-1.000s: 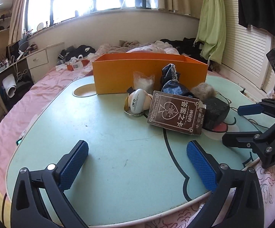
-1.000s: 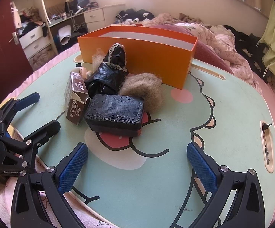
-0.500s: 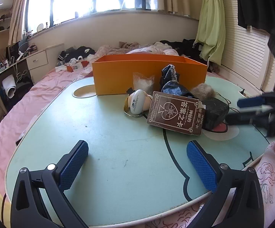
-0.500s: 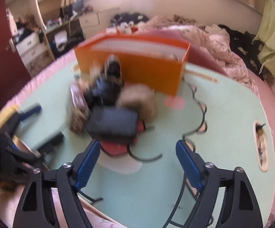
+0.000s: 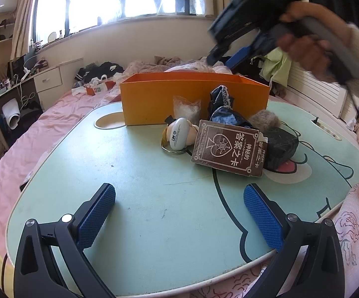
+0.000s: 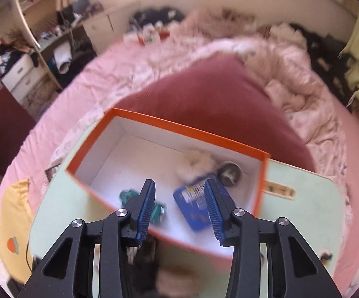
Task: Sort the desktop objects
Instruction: 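Reach into the box and grasp the white fluffy pompom with the right gripper, then lift the white pompom out and drop it beside the figurine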
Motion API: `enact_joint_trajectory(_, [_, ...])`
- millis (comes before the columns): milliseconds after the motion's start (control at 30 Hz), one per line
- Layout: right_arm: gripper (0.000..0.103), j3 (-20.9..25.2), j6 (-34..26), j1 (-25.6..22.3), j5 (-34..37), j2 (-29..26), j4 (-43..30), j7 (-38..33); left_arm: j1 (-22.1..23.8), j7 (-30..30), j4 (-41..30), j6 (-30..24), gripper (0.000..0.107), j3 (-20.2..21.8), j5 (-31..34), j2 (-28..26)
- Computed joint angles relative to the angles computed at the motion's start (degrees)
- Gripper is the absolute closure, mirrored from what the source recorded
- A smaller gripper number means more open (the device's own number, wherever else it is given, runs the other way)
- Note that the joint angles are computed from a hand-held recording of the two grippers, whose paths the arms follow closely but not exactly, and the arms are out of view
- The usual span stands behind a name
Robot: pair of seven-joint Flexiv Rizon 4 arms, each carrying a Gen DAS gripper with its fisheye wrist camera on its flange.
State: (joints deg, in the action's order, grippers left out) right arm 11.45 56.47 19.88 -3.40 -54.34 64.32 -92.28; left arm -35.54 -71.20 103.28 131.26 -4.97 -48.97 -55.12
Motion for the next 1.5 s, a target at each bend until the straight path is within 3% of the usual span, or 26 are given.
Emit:
enact_joint_trajectory(33, [0.062,-2.1,-1.9,1.5,0.7,-1.2,-2.4,0.1,0.1,-0.1,0.0,0.0,0.004,0.0,0.2,0.0])
enact_joint_trajectory(200, [0.061,-4.0,-13.1,4.4,-4.7,-10.3,-17.0,4.6,0.5,-0.9,-0.1,0.4,0.004,-0.1,1.4,-0.3])
enact_joint_trajectory(300, [0.046,-6.5,-16.9,5.9,-6.5,-13.5,-21.5,6.0,0.5,-1.3,-0.1,0.7,0.004,-0.2,1.6,-0.5])
enact_joint_trajectory(333, [0.046,-6.6,-18.9,6.1,-6.8,-14.6,-23.3,6.2,0.5,-1.2,-0.3,0.7,0.004,-0.1,1.6,-0.6])
enact_joint_trajectory(400, [0.05,-5.8,-25.0,5.8,-6.2,-17.6,-28.9,6.0,0.5,-1.4,-0.3,0.9,0.004,-0.2,1.7,-0.7])
enact_joint_trajectory(433, [0.064,-5.0,-25.6,5.4,-4.9,-18.3,-30.5,5.8,0.6,-1.4,-0.4,0.7,0.004,-0.2,1.7,-0.7])
enact_joint_trajectory(500, [0.067,-4.2,-26.7,4.7,-2.5,-18.2,-31.4,5.7,0.6,-1.5,-0.5,0.9,0.004,-0.2,1.9,-0.8])
enact_joint_trajectory(567, [0.067,-4.9,-23.0,4.3,-1.4,-15.7,-26.8,5.5,0.7,-1.6,-0.3,1.0,0.004,-0.2,2.1,-0.8])
enact_joint_trajectory(667, [0.067,-3.9,-12.7,3.2,0.3,-9.8,-16.1,2.8,0.6,-1.6,-0.3,1.0,0.004,-0.2,2.0,-0.8])
enact_joint_trajectory(800, [0.067,1.8,0.5,-0.6,4.5,-0.3,-1.4,-3.6,0.6,-1.7,-0.3,1.0,0.004,-0.2,2.0,-0.8])
enact_joint_trajectory(900, [0.067,8.0,5.1,-4.6,8.5,5.6,7.1,-10.8,0.6,-1.7,-0.3,1.1,0.004,-0.2,1.9,-0.8])
enact_joint_trajectory(1033, [0.067,13.8,6.2,-8.4,13.7,11.2,15.6,-19.0,0.6,-1.7,-0.3,1.1,0.004,-0.3,1.9,-0.8])
enact_joint_trajectory(1100, [0.067,14.4,4.6,-8.8,15.5,12.4,17.7,-21.0,0.6,-1.7,-0.3,1.1,0.004,-0.3,1.9,-0.8])
enact_joint_trajectory(1200, [0.066,11.4,5.6,-6.2,15.4,12.5,19.5,-20.4,0.6,-1.7,-0.2,1.2,0.004,-0.3,1.9,-0.8])
enact_joint_trajectory(1333, [0.061,10.3,5.9,-5.4,15.1,10.3,18.2,-19.5,0.6,-1.7,-0.2,1.2,0.004,-0.3,2.0,-0.8])
enact_joint_trajectory(1433, [0.047,9.8,10.7,-5.4,15.6,10.4,19.3,-18.5,0.6,-1.8,-0.2,1.2,0.004,-0.3,2.0,-0.8])
enact_joint_trajectory(1500, [0.046,10.3,14.5,-6.0,15.8,10.8,21.0,-18.5,0.6,-1.8,-0.2,1.3,0.004,-0.3,2.0,-0.8])
